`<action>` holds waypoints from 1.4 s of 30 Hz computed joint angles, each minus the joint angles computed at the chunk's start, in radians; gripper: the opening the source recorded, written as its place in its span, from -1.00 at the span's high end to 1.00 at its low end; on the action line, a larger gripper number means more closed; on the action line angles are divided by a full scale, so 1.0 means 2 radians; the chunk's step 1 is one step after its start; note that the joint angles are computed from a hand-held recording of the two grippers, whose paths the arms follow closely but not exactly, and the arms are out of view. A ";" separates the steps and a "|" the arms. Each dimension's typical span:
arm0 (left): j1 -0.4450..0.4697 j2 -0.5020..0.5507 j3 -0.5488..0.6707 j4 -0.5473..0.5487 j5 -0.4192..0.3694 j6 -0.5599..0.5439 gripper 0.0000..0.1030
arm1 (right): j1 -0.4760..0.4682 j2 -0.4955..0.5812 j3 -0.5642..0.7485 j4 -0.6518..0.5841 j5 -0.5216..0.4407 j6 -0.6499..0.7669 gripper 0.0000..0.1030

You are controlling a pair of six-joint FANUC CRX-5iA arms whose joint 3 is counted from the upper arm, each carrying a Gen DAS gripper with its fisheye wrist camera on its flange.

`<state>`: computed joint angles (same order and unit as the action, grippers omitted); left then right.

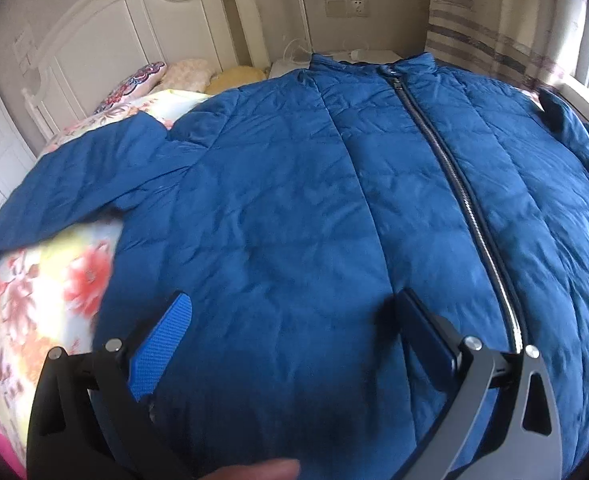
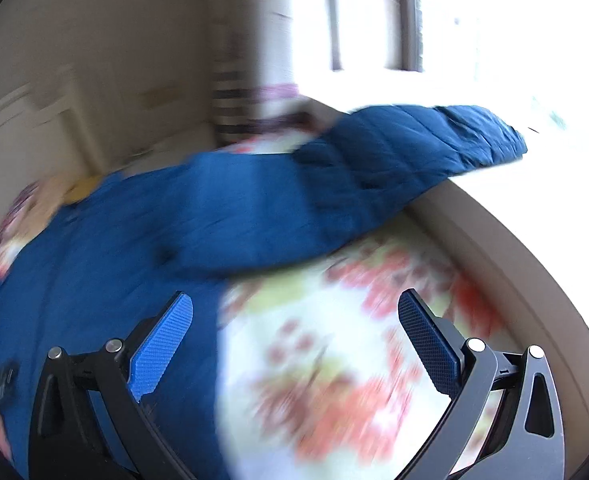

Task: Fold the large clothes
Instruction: 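Grasp the jacket sleeve ahead of the right tool and lift it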

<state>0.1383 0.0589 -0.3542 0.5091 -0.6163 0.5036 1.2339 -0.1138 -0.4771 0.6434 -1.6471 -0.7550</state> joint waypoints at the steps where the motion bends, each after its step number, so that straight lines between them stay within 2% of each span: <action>1: -0.002 0.002 -0.003 0.009 0.007 -0.008 -0.96 | -0.018 -0.010 -0.011 -0.002 0.009 0.004 -0.91; 4: -0.003 0.005 -0.019 0.047 0.022 -0.041 -0.96 | -0.064 -0.032 -0.037 -0.006 0.038 0.005 -0.91; 6: 0.003 0.013 -0.013 0.059 0.003 -0.042 -0.96 | -0.090 -0.040 -0.050 -0.007 0.058 0.008 -0.91; 8: 0.014 0.031 0.005 0.075 -0.036 -0.039 -0.96 | -0.113 -0.043 -0.058 -0.010 0.073 0.013 -0.91; 9: 0.017 0.035 0.007 0.082 -0.046 -0.041 -0.96 | -0.126 -0.045 -0.063 -0.014 0.082 0.012 -0.81; 10: 0.018 0.036 0.007 0.085 -0.047 -0.042 -0.96 | -0.135 -0.047 -0.066 -0.015 0.087 0.010 -0.51; 11: 0.017 0.035 0.007 0.083 -0.046 -0.042 -0.96 | -0.141 -0.051 -0.073 -0.012 0.093 0.001 -0.36; 13: 0.015 0.035 0.007 0.081 -0.044 -0.040 -0.96 | -0.136 -0.054 -0.082 0.014 0.096 -0.026 0.24; 15: 0.013 0.035 0.008 0.078 -0.041 -0.037 -0.96 | -0.122 -0.031 -0.068 0.055 0.063 -0.023 0.45; 16: 0.013 0.035 0.008 0.077 -0.041 -0.037 -0.96 | -0.115 -0.019 -0.060 0.081 0.056 -0.011 0.48; 20: 0.015 0.035 0.007 0.079 -0.042 -0.041 -0.96 | -0.110 0.038 -0.007 0.199 0.101 0.089 0.49; 23: 0.017 0.035 0.006 0.083 -0.042 -0.045 -0.96 | -0.111 0.092 0.049 0.230 0.154 0.177 0.49; 24: 0.018 0.035 0.006 0.084 -0.043 -0.046 -0.96 | -0.110 0.123 0.082 0.233 0.179 0.227 0.49; 26: 0.017 0.035 0.006 0.085 -0.043 -0.046 -0.96 | -0.103 0.164 0.124 0.221 0.205 0.291 0.47; 27: 0.017 0.036 0.006 0.086 -0.043 -0.047 -0.96 | -0.100 0.193 0.160 0.189 0.226 0.350 0.47; 29: 0.018 0.037 0.007 0.087 -0.044 -0.047 -0.96 | -0.103 0.238 0.230 0.090 0.240 0.460 0.30; 30: 0.018 0.037 0.008 0.087 -0.044 -0.047 -0.96 | -0.106 0.261 0.244 0.052 0.253 0.489 0.10; 31: 0.018 0.037 0.007 0.087 -0.044 -0.047 -0.96 | -0.102 0.273 0.258 0.041 0.241 0.493 -0.07; 33: 0.018 0.037 0.007 0.088 -0.044 -0.047 -0.96 | -0.091 0.268 0.246 0.055 0.232 0.464 -0.34; 34: 0.018 0.037 0.007 0.089 -0.045 -0.048 -0.96 | -0.090 0.252 0.235 0.039 0.244 0.459 -0.43; 37: 0.017 0.037 0.007 0.088 -0.043 -0.046 -0.96 | -0.070 0.189 0.188 0.018 0.251 0.405 -0.50; 39: 0.016 0.037 0.007 0.089 -0.044 -0.046 -0.96 | -0.041 0.150 0.145 0.048 0.244 0.337 -0.50; 41: 0.016 0.037 0.006 0.089 -0.044 -0.046 -0.96 | -0.002 0.119 0.099 0.095 0.206 0.238 -0.50; 42: 0.015 0.036 0.006 0.088 -0.041 -0.045 -0.96 | 0.026 0.098 0.072 0.104 0.164 0.172 -0.50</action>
<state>0.1688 0.1311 -0.3429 0.6851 -0.6989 0.4130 1.2862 0.0816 -0.3332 0.8508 -1.3185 -0.4107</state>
